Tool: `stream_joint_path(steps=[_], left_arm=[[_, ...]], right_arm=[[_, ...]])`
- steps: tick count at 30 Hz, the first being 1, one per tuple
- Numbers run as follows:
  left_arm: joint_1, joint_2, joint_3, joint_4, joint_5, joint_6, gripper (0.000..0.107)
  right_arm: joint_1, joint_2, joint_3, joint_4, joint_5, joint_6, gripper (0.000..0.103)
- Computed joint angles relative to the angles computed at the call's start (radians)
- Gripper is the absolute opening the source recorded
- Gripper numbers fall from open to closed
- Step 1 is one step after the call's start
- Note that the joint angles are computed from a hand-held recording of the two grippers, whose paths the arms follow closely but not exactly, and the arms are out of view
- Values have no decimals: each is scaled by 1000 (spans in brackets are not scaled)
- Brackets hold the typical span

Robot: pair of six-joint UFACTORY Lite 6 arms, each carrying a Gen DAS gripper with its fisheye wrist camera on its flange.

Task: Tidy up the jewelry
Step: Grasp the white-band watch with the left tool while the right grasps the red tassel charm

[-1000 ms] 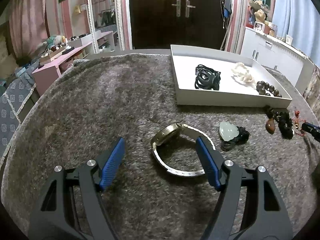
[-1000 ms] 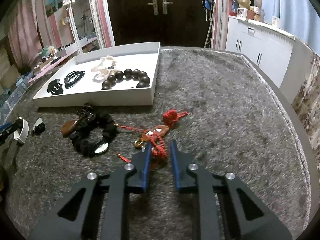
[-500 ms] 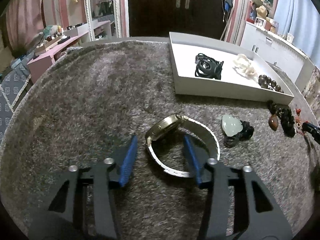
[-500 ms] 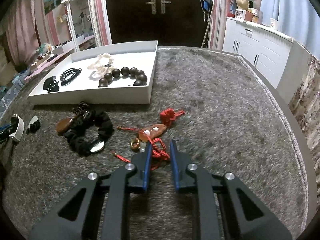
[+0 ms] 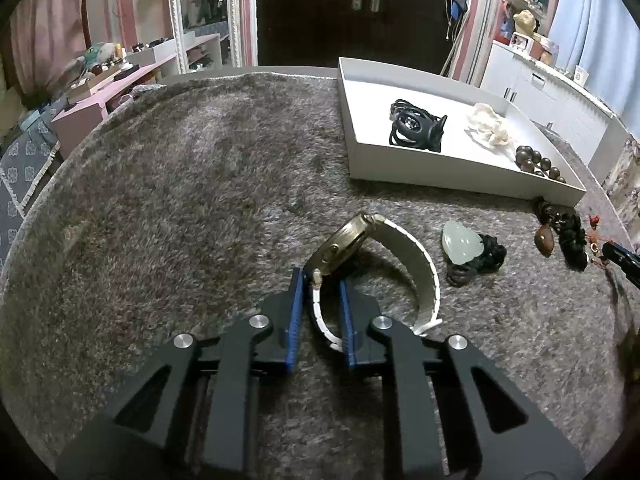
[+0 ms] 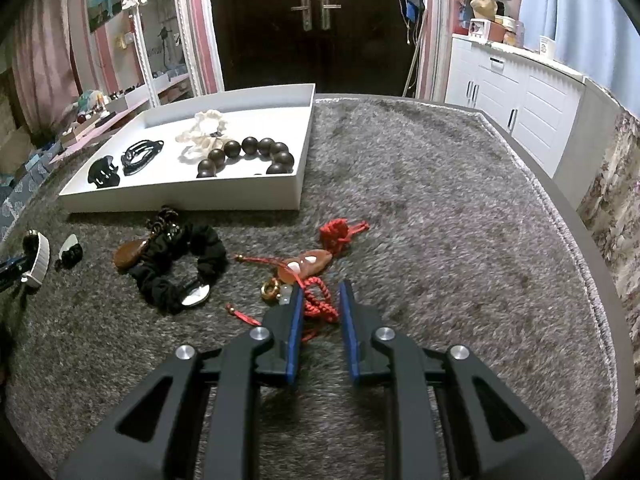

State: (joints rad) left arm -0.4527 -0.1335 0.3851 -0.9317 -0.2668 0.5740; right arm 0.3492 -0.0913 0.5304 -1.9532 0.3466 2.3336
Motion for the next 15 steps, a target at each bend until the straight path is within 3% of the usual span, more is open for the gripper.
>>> stream_joint_path(steps=[4, 7, 15], left_arm=[[-2, -33, -17, -32, 6, 31, 13], [-13, -67, -33, -89, 5, 85, 12], [-36, -176, -79, -243, 11, 238, 11]], right_arm=[[-28, -30, -24, -95, -23, 90, 8], [-46, -51, -39, -154, -35, 151, 6], [2, -152, -67, -26, -23, 41, 5]])
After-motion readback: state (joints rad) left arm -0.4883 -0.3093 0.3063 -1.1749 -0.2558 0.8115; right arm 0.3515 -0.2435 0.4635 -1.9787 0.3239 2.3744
